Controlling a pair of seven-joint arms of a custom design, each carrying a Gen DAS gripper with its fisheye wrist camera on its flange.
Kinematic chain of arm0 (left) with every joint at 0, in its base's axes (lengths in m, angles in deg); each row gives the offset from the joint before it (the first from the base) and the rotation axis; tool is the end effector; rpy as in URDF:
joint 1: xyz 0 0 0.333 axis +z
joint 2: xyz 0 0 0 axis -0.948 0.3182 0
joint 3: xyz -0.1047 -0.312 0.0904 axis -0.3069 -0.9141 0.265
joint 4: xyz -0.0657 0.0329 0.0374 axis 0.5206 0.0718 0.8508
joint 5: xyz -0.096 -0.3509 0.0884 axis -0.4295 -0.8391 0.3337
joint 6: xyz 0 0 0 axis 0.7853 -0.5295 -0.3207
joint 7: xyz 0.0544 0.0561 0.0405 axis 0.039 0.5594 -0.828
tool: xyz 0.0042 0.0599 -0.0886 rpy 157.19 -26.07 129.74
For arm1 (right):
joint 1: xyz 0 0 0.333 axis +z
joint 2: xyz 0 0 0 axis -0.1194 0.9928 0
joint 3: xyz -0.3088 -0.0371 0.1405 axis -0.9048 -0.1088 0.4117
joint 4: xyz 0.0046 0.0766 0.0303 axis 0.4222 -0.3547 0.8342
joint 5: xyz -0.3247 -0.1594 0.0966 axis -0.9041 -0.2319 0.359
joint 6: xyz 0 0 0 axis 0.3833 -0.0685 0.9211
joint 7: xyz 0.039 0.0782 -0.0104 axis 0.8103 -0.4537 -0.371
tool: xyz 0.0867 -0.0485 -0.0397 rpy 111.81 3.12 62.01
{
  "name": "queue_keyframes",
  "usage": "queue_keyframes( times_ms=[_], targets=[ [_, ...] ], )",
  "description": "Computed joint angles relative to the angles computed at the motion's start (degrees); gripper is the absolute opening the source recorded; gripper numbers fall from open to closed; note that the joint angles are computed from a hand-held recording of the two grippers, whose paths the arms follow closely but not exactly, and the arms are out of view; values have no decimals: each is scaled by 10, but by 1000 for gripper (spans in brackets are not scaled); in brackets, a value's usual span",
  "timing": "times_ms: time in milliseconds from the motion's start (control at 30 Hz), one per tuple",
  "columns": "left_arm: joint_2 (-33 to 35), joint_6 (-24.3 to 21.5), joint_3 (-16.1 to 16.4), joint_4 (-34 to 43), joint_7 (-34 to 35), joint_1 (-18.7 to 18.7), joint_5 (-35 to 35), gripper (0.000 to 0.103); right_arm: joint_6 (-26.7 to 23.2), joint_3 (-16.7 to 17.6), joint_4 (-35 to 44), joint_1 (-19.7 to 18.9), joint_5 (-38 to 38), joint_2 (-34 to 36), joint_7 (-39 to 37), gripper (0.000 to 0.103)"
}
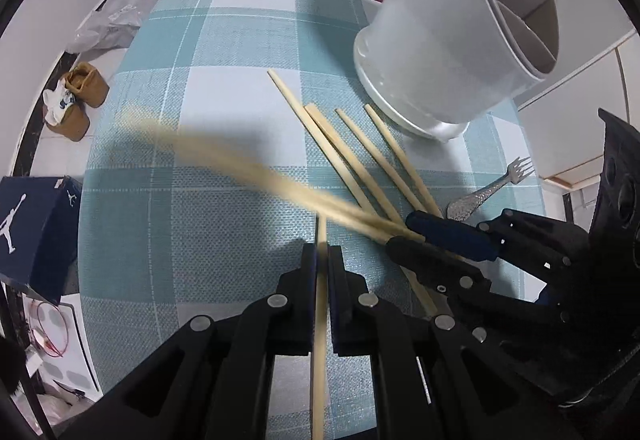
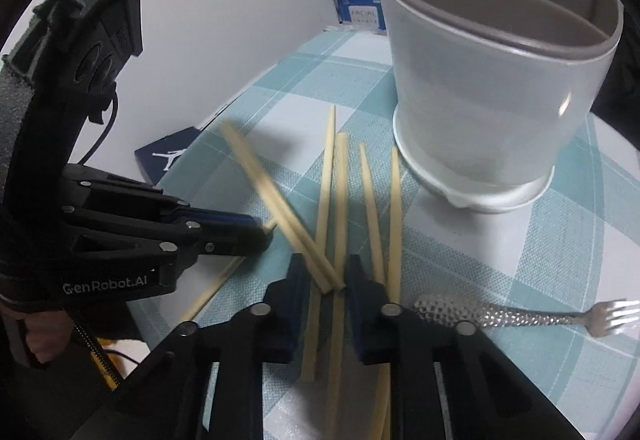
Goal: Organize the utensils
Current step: 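Close the right tool on a wooden chopstick while the left tool holds its chopstick, then raise both tools with their chopsticks up over the white holder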
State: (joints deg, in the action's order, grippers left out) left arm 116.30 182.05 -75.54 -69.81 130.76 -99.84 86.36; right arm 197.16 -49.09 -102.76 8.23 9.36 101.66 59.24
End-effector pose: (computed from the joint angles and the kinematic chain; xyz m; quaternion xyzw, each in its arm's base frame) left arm 0.6001 -0.4746 0.3606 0.6573 -0.7263 0.1983 0.0320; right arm 0.6374 0.3348 0.3340 -0.8301 0.4678 0.0140 0.3031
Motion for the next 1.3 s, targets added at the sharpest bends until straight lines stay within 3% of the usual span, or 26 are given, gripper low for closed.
queue_keyframes(
  times_ms=[167, 633, 767, 900, 1000, 1067, 1133, 1233, 1300],
  targets=[
    [-14, 8, 3, -19, -7, 0, 3, 2, -2, -11, -12, 5, -10, -14, 11, 6],
    [-37, 79, 47, -55, -137, -11, 46, 2, -84, -26, -107, -12, 26, -110, 14, 6],
    [-45, 124, 55, -74, -182, -6, 50, 2, -112, -46, -133, -8, 23, -135, 13, 6],
    [-34, 111, 40, -60, -181, 8, 44, 2, -186, -63, -104, -1, 4, -120, 39, 9],
    [-20, 94, 27, -43, -170, 16, 30, 2, -193, -69, -97, 6, -17, -120, 31, 11],
    [-14, 76, 29, -30, -163, 14, 32, 2, -185, -67, -94, 4, -10, -123, 23, 15],
    [-9, 61, 31, -18, -158, 9, 37, 2, -158, -61, -82, 3, 8, -115, 14, 26],
    [-6, 40, 31, -10, -150, 8, 40, 2, -114, -43, -51, 2, 38, -92, -10, 28],
    [-4, 32, 29, -7, -147, 10, 37, 2, -111, -37, -18, 2, 43, -65, -14, 28]
  ],
)
